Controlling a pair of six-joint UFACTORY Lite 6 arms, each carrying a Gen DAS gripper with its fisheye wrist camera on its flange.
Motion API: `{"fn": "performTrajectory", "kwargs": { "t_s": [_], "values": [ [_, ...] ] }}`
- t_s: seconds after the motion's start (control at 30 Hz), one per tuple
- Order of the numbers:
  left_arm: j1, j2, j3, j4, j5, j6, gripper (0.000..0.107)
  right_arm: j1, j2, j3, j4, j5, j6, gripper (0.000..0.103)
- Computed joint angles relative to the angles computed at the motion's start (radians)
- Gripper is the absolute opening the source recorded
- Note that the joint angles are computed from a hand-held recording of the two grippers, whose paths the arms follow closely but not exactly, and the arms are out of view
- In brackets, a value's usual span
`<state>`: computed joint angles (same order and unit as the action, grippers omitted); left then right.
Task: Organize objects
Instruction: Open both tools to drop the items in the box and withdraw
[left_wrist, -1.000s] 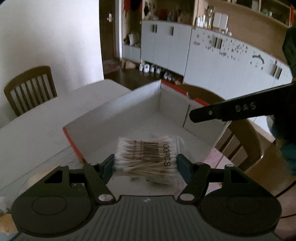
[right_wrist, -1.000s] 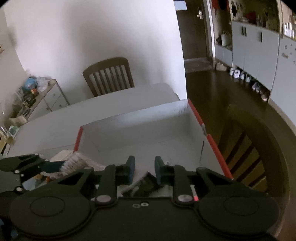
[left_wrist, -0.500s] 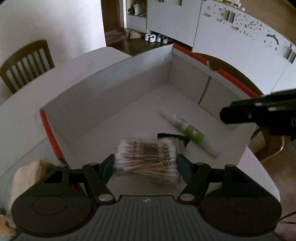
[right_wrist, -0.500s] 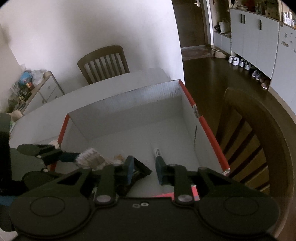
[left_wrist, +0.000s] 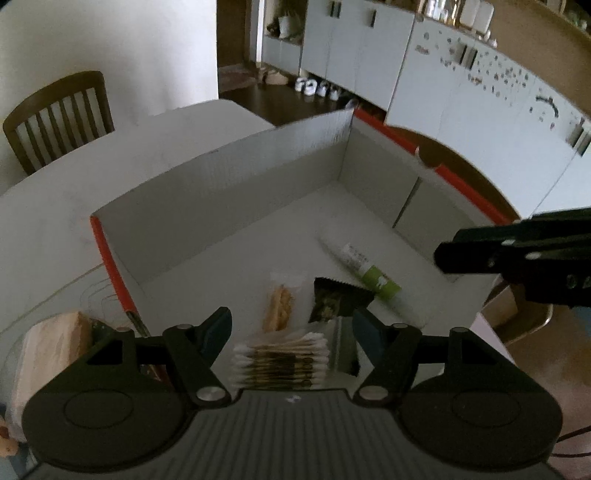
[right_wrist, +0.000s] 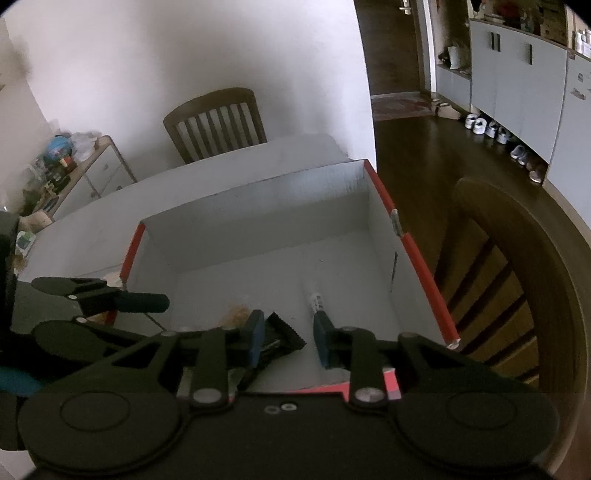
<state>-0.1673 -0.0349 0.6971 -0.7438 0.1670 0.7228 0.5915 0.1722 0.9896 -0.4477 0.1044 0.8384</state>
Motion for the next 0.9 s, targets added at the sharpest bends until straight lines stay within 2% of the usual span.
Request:
{"fn": "performTrajectory", "kwargs": {
  "t_s": [0.07,0.27,0.43,0.6,0.73,0.9],
  "values": [
    [0.005,-0.047,-0.025,-0.044,0.008,0.030,0.071,0.002,-0.015,-0.011,0.044,-0.001,-0.052,0.029],
    [0.016,-0.219,-0.110,-0.020,0.033,-0.019,0.071,0.033,-0.057,-0.029,-0.009,0.009,-0.014,0.029],
    [0.060,-0.384,-0.178,0.007,0.085,-0.049,0.071,0.101,-0.091,-0.038,-0.268,0.042,0.245,0.029],
    [0.145,-0.537,-0.234,-0.015,0.176,0.010,0.071,0.199,-0.096,-0.019,-0.523,0.108,0.520,0.032],
    [0.273,-0.646,-0.273,-0.091,0.300,0.150,0.071,0.275,-0.088,0.010,-0.597,0.174,0.642,0.034],
    [0.529,-0.739,-0.300,-0.186,0.520,0.361,0.072,0.379,-0.054,0.062,-0.655,0.264,0.766,0.036]
  ]
}}
